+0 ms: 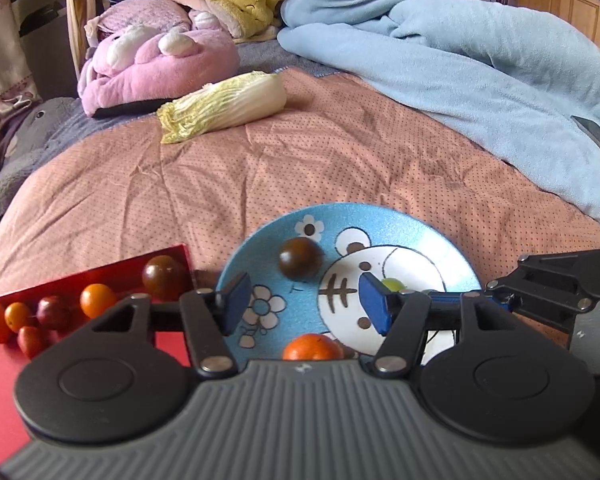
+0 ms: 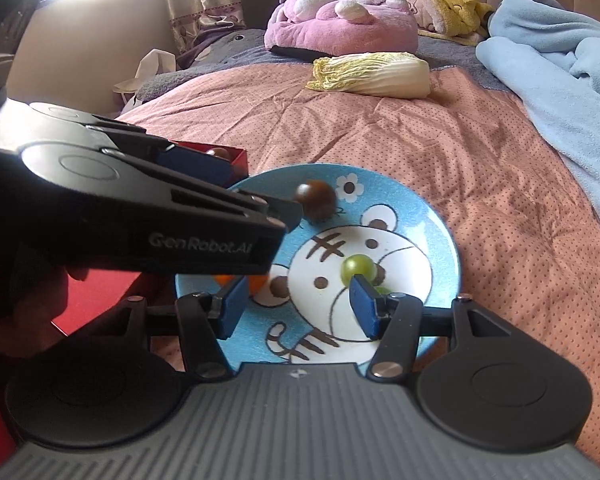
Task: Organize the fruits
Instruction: 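Return the right gripper to the tray and grasp a dark brown tomato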
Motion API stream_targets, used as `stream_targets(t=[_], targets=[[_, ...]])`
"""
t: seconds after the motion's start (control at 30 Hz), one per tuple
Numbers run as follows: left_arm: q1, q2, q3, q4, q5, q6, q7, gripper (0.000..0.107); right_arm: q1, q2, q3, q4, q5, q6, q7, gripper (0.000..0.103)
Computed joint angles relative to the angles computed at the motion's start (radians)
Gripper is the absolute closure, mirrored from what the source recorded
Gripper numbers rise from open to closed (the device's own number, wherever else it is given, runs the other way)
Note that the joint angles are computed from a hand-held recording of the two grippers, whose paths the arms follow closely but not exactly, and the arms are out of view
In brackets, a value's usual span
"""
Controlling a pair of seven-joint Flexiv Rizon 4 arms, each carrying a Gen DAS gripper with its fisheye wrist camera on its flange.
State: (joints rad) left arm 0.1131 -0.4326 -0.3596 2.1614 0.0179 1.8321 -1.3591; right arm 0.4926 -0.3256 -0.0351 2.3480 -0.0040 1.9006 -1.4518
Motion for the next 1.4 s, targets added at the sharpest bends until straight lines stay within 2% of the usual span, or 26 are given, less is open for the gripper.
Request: stream_targets(t=[0.1,0.27,0.5,0.6,0.73,0.8,0.93,1.0,1.07,1.2,1.3,1.4], targets=[[0.034,0.027,-0.006,0.026,0.006,-0.002,-0.003,0.044,0.025,-0.004,-0.003,-0.011,0.007,0.001,0.003,0.041],[0.055,0.065,0.022,0.057,0.006,-0.005,0.004,0.044,0.054,-0.003,0.0,-0.032,0.002,0.001,0.001,0.041],[0.108,0.107,0.049,0.094,0.001,0.001,0.002,0.045,0.13,-0.001,-0.045,-0.062,0.012,-0.018,-0.009,0.041],[0.095,0.118,0.098,0.103,-0.016,-0.005,-0.003,0.045,0.151,-0.01,-0.058,-0.083,0.008,-0.024,-0.01,0.041],[-0.027,0.114,0.26,0.099,-0.067,-0.012,0.003,0.045,0.17,-0.036,-0.067,-0.12,-0.002,-0.025,-0.009,0.041],[-0.041,0.113,0.284,0.102,-0.09,-0.013,-0.003,0.045,0.193,-0.054,-0.087,-0.143,-0.006,-0.028,-0.014,0.041],[0.014,0.112,0.245,0.114,-0.11,0.001,-0.041,0.045,0.237,-0.095,-0.129,-0.193,-0.016,-0.038,-0.023,0.043],[0.054,0.114,0.211,0.116,-0.108,-0.005,-0.061,0.045,0.273,-0.123,-0.171,-0.222,-0.02,-0.04,-0.036,0.048],[0.047,0.109,0.22,0.111,-0.11,-0.007,-0.067,0.045,0.289,-0.15,-0.195,-0.252,-0.033,-0.049,-0.047,0.053],[0.038,0.098,0.228,0.097,-0.118,-0.023,-0.074,0.045,0.434,-0.222,-0.367,-0.287,-0.03,-0.05,-0.107,0.055],[0.045,0.09,0.219,0.091,-0.122,-0.025,-0.078,0.045,0.491,-0.276,-0.438,-0.313,-0.032,-0.058,-0.153,0.055],[0.078,0.089,0.187,0.093,-0.12,-0.03,-0.086,0.045,0.521,-0.319,-0.477,-0.334,-0.034,-0.064,-0.186,0.055]])
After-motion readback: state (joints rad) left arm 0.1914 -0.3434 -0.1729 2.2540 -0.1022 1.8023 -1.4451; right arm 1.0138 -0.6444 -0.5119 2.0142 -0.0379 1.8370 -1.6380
